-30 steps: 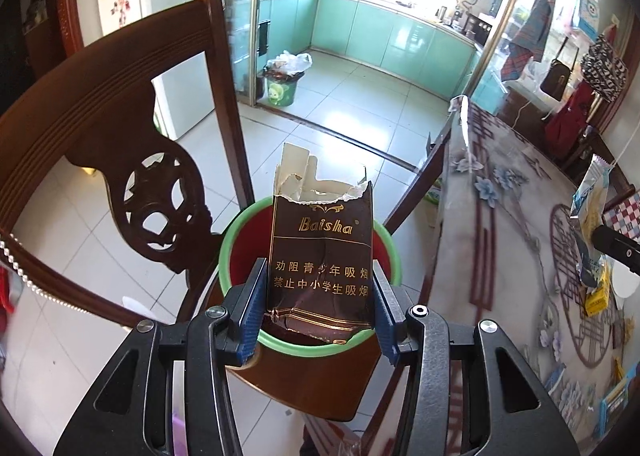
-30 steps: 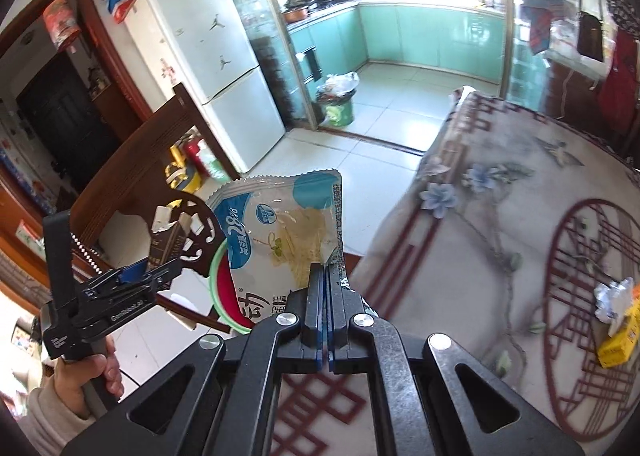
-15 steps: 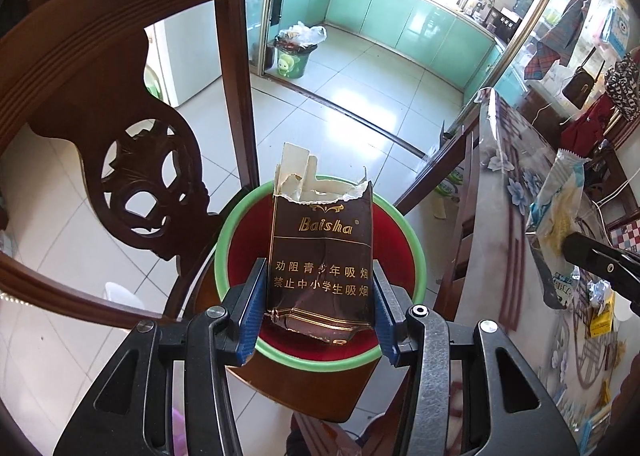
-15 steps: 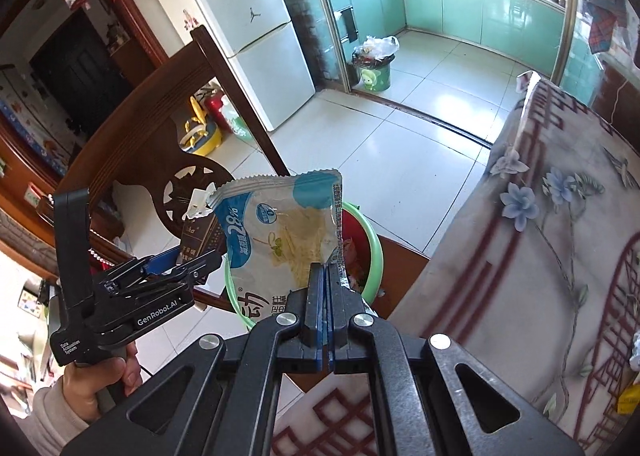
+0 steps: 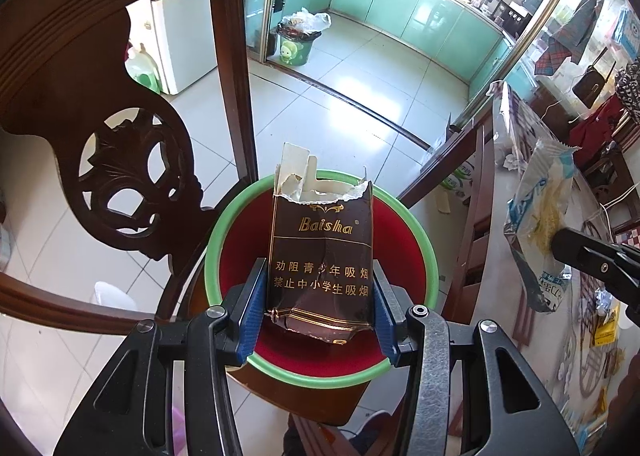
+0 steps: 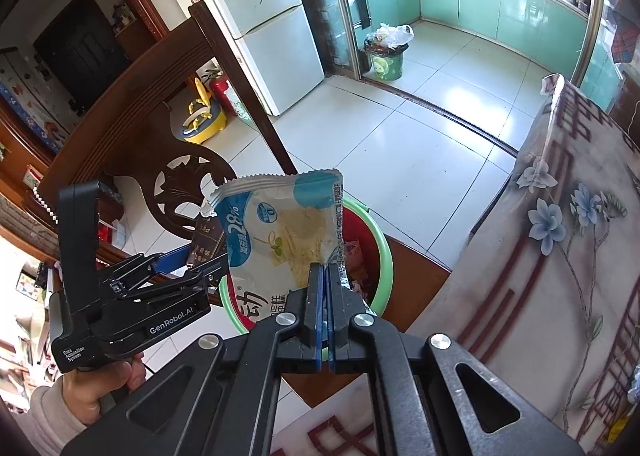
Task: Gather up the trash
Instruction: 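Carry the pack and snack bag over the red bucket and open both grippers, then move both tools back to the table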
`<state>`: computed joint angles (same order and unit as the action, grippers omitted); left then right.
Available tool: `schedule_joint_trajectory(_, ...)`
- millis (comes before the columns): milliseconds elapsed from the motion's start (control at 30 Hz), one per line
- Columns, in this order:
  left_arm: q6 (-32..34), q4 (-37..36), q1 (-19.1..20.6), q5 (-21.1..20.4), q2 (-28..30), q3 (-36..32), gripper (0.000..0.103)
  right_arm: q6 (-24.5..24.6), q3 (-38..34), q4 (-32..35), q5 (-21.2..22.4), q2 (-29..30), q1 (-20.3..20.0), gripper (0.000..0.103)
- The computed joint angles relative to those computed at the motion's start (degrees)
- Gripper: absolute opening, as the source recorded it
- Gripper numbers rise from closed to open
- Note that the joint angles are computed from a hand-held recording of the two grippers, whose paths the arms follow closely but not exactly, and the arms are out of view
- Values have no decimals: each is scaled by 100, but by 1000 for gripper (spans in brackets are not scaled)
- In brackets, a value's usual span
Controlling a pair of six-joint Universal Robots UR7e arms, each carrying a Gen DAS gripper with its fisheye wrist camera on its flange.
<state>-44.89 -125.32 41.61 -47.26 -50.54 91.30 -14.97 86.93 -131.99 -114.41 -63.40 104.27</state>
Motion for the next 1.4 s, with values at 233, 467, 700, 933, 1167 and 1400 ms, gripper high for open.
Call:
schedule_joint_trajectory(233,-24,100,19,34,86,-117,46,-142,-27,-25,75,41,-50,1)
schedule_joint_trajectory(467,-193,206,41,85,143,-187,49,-177,-108,122,333,84,-139,2)
schedule_joint_trajectory(700,-654,326,-21,363,37,-112,86,-165,-163,159,599,162,-229,5)
schedule_joint_trajectory(933,-980,355,-212,597,-176,74,86,-305,249,-401,1013,-110,-296,70)
schedule_joint_trajectory(1167,-844,146,-719,639,-244,224,86,-213,918,-770,962,-1037,-450,70)
schedule_joint_trajectory(1400,-533,-116,-1372,415,-16,202,86,-59,1840,-1447,-205,-2758,-1182,70)
